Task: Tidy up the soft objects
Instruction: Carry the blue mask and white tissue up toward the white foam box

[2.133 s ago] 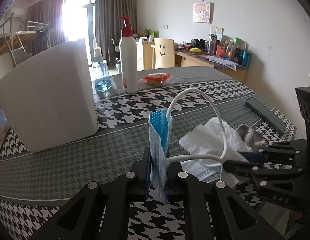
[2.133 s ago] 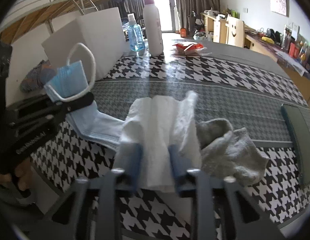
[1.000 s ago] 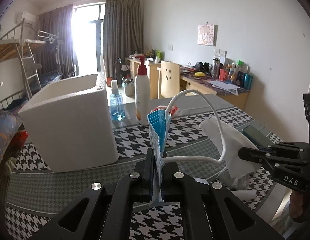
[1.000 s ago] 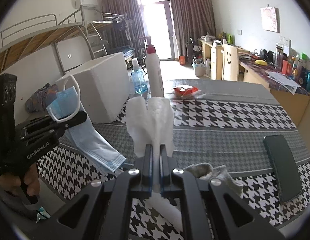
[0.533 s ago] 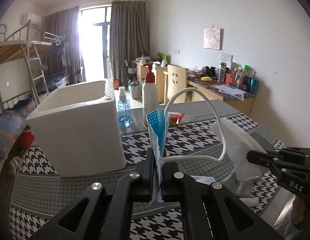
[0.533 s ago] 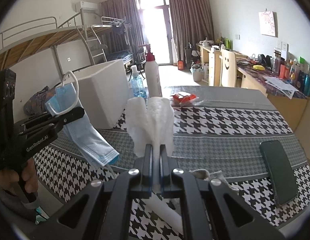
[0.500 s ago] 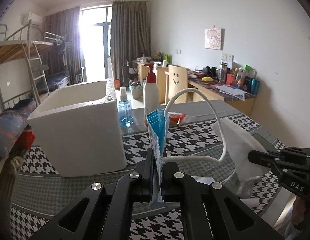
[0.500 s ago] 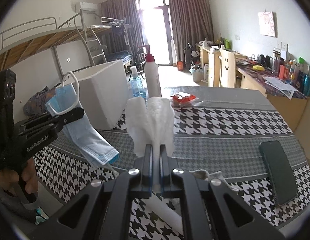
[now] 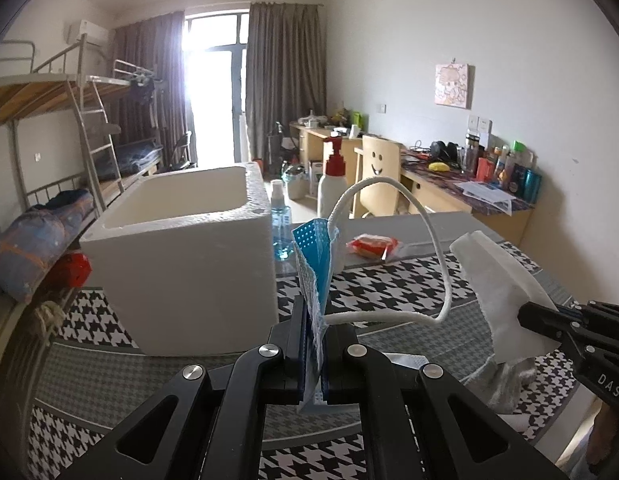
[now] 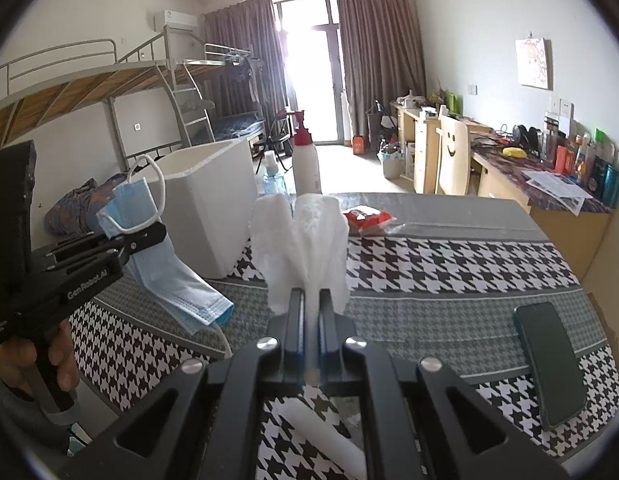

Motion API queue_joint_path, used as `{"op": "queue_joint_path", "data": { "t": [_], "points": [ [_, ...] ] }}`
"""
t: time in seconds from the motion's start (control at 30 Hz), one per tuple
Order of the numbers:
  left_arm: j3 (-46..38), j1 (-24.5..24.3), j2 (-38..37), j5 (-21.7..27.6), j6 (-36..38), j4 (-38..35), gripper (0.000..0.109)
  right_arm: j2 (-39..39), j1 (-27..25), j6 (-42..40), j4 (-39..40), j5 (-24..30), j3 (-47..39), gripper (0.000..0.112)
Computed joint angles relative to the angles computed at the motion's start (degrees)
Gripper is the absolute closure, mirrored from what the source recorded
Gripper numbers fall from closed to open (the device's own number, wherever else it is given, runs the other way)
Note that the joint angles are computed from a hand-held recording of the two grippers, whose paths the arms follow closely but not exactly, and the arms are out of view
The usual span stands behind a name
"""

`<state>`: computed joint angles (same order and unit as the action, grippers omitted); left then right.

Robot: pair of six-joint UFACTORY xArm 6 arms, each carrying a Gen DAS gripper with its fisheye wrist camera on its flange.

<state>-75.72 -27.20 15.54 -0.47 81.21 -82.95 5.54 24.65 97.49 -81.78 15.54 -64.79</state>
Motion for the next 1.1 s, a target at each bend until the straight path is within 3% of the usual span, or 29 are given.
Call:
{"op": "queue_joint_path", "data": {
  "t": [0.3,0.67,1.1],
  "points": [
    [-1.44,0.83,-0.81,1.79,9.51,-8.57,0.103,1.89,-0.34,-0.05,-0.73,-1.18,-2.87,0.104],
    [-1.83,1.75,-1.57,3.90,5.49,-2.85,0.103,2.93,0.22,-0.91,-1.71,-1.34,-5.89,0.104],
    [-3.54,2.02,-2.05,4.51,8.49,-4.68,0.103,3.03,-0.37,-2.09,-1.22,-0.88,-8.25,0.104]
  ]
}}
